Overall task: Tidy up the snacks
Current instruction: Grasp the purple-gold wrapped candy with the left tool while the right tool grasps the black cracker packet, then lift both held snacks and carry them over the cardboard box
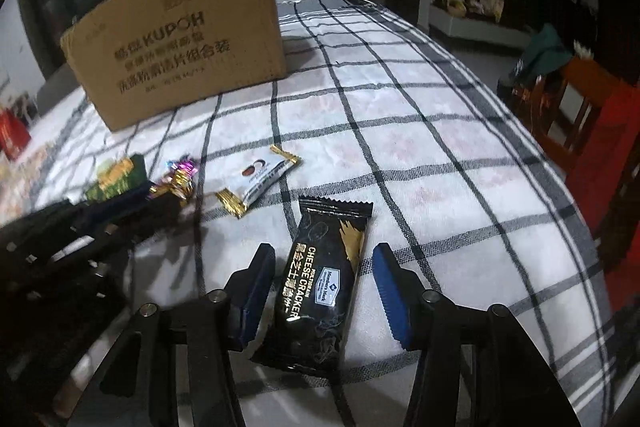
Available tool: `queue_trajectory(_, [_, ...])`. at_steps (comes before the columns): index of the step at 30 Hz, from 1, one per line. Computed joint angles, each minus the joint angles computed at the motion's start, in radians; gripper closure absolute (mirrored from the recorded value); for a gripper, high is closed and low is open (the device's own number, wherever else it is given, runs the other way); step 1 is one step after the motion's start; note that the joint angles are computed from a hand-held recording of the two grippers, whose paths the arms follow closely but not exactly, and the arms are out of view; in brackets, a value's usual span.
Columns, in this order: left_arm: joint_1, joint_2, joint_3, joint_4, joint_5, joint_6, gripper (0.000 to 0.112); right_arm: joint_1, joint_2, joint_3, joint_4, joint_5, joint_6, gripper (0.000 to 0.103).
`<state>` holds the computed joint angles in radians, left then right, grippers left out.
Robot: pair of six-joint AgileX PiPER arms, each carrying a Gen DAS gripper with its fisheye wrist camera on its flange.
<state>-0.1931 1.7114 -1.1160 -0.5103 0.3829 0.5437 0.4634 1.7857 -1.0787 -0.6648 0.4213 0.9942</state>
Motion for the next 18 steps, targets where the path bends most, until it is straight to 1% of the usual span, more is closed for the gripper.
queue_trajectory(2, [0.004, -0.019, 0.018, 0.007, -0.005, -0.016, 0.095, 0.017, -0.005, 0.016, -0.090, 0.009, 0.079, 0.063])
queue_trajectory(5, [0.004, -0.048, 0.043, 0.029, -0.005, -0.054, 0.095, 0.019, -0.017, 0.037, -0.125, -0.002, 0.106, 0.066])
queue_trajectory(12, [0.008, -0.124, 0.092, 0.055, 0.011, -0.138, 0.095, -0.009, -0.099, 0.094, -0.060, -0.053, 0.047, 0.066])
queue_trajectory(18, [-0.006, -0.186, 0.107, 0.127, 0.018, -0.250, 0.095, -0.015, -0.168, 0.109, -0.012, -0.067, -0.014, 0.066])
